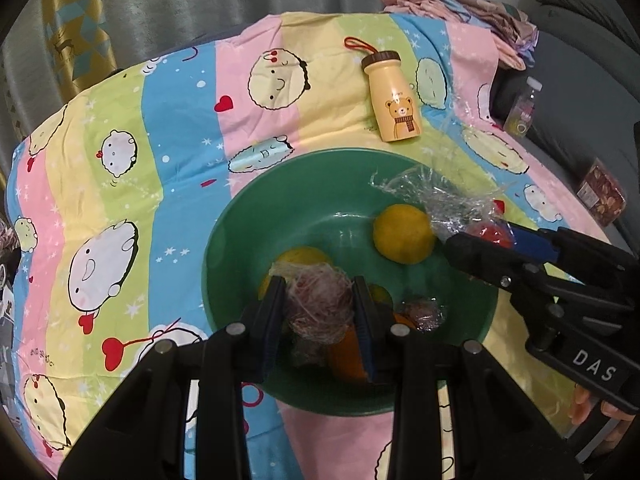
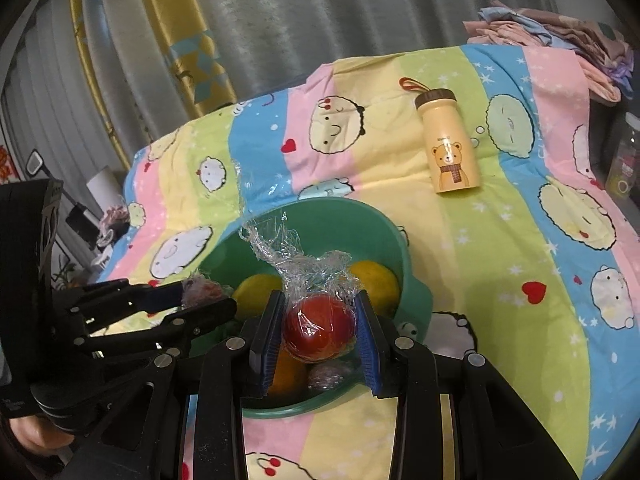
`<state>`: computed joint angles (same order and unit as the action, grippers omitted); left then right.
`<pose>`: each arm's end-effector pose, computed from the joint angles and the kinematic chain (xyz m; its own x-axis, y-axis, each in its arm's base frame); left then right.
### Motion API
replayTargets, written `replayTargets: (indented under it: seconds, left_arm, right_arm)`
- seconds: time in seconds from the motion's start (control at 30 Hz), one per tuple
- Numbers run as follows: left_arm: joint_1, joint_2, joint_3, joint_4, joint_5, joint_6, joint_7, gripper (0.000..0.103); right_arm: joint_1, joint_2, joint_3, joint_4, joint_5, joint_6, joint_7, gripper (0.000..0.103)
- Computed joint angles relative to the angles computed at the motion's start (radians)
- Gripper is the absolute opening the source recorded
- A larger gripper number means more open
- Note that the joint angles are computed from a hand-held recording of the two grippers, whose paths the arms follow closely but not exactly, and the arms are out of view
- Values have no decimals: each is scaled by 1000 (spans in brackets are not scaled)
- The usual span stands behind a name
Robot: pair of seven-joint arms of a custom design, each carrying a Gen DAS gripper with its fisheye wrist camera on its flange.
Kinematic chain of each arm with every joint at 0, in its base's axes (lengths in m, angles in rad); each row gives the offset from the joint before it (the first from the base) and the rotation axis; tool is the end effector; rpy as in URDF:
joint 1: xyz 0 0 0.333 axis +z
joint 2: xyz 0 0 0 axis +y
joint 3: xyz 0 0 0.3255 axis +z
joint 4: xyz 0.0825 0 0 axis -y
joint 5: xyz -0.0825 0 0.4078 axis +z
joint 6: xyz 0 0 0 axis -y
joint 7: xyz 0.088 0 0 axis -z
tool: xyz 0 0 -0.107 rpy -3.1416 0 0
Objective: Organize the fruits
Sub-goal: 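Carry both wrapped red fruits over the green bowl, then lower both wrapped red fruits into the bowl and open both tools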
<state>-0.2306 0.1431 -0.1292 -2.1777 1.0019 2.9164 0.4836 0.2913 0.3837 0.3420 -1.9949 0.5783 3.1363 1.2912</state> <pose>0.5401 -0.2574 0.3674 -0.1612 -0.9849 -0.0630 -0.7399 0.1629 -0.6526 0.5750 0.3411 0.3465 0.3582 -0.8745 -0.3270 -0.7735 -0.0818 -0.6285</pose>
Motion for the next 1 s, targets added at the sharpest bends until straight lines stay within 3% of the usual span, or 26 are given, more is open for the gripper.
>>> replayTargets:
  seconds: [0.2,0.4,0.63,1.0]
  left_arm:
    - [-2,19,-9,30,-49,-33,69,33]
    - [0,36,-5,47,-111,-37,122,33]
    - [-3,58,1,67,-157,-41,176,33]
    - [-6,80,3,88,-227,-53,258,33]
  right_arm:
    - [-22,15,26,17,8,4,-27,36]
    - [-7,32,-1,48,5,-31,-17,36]
    - [74,59,-98,121,-69,-89,35,36]
    - [69,94,-105,147,-83,-123,56,36]
